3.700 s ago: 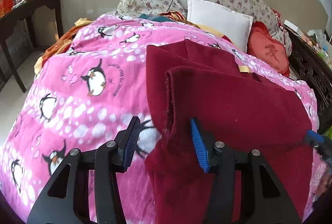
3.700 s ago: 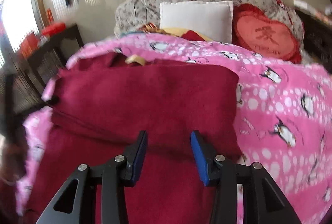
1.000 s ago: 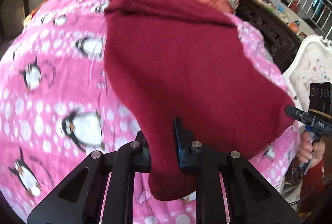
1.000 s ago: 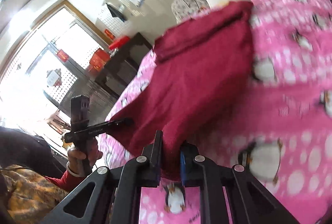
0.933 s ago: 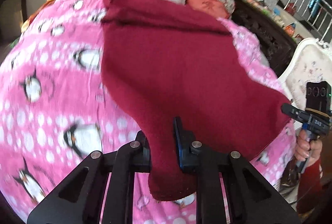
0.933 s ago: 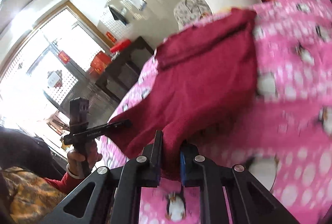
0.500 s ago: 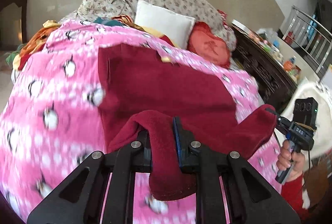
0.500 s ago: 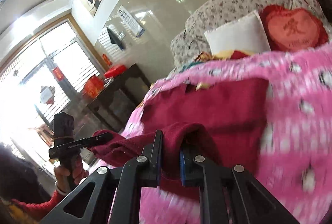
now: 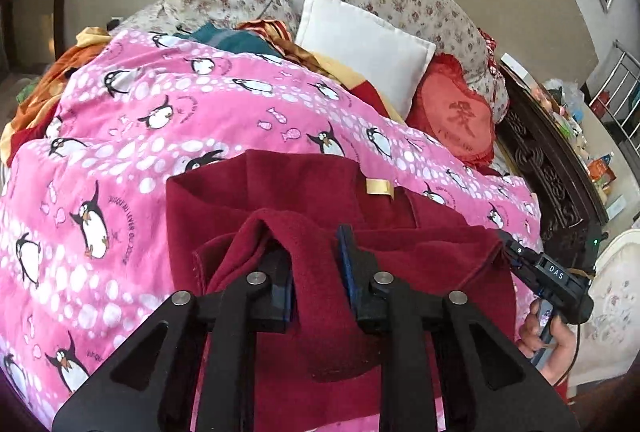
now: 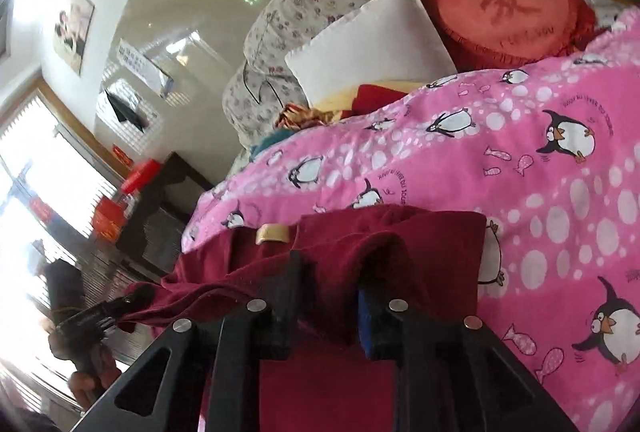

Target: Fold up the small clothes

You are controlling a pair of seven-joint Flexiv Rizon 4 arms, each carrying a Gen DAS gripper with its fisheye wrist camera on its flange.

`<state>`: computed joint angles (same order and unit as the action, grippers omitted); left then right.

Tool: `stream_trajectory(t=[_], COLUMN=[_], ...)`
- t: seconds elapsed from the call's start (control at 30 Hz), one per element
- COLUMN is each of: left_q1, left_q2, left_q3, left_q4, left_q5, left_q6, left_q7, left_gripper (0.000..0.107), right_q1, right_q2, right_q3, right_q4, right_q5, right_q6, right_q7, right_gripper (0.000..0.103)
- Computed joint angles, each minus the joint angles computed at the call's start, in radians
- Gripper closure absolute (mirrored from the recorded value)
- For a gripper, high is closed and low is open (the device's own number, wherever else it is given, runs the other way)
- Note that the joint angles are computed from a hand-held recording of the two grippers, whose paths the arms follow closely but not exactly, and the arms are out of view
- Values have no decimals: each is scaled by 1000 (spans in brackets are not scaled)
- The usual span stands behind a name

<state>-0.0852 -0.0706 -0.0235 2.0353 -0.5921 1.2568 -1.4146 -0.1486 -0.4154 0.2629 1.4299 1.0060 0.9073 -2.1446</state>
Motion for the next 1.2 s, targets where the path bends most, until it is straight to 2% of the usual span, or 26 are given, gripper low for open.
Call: stream_trajectory(t=[0.03,0.07,0.1,0.13,0.2,0.23,0.27,0.33,0.47,0.53,0.63,0.7,0.73,0.8,0.83,0.9,0.97,1.1,1.2], left_q1=[4,6,7,8,8,8,5,-2,-4,-7,-15,-13,-11,-8,-11,-11,-9,-17,-16], left_q2=[6,13,15,19,21,21,21,16,10,17,14,-10,-32,-69,-95,-138,-163,-159,-115], left_q3=[-1,1,4,8,9,7,3,-5,5,2,1,3,10,28,45,62,70,86,80], left_q4=[-4,-10,-25,-30,-50,-53,-52,-55,-76,-64,-44,-50,-61,-84,-102,-124,-149,-166,-112], left_q5=[-15,-22,-3,14,29,9,-22,-64,9,3,21,59,111,215,291,372,424,504,527], left_q6=[-22,-47,-69,-80,-112,-121,-117,-99,-58,-38,-17,-29,-40,-52,-43,8,21,14,73], left_q7=[26,42,29,18,12,26,45,76,17,28,20,-9,-57,-152,-215,-285,-312,-362,-359], left_gripper=[84,83,83,83,76,63,44,28,27,27,27,27,27,27,27,27,27,27,27], right_q1=[-26,-39,-41,-22,-11,-11,-15,-18,39,90,188,261,325,368,348,295,261,182,150], right_q2=[9,19,41,66,94,104,113,137,189,178,125,70,44,7,-12,-41,-36,53,126], right_q3=[10,13,9,-5,-17,-24,-26,-21,-14,-25,-48,-98,-160,-227,-218,-176,-134,-37,0], right_q4=[0,4,24,50,73,76,79,94,159,161,151,146,164,172,150,112,123,226,315], right_q5=[36,59,73,68,69,58,63,82,80,29,-138,-296,-433,-541,-539,-527,-523,-511,-516], right_q6=[-14,-21,6,80,128,115,98,72,95,95,157,217,275,330,314,263,284,356,391], right_q7=[-22,-39,-55,-59,-68,-57,-62,-126,-294,-308,-186,-8,148,302,321,323,304,232,196], right_gripper=[76,64,54,43,42,42,42,42,43,44,44,44,44,45,47,47,47,47,47])
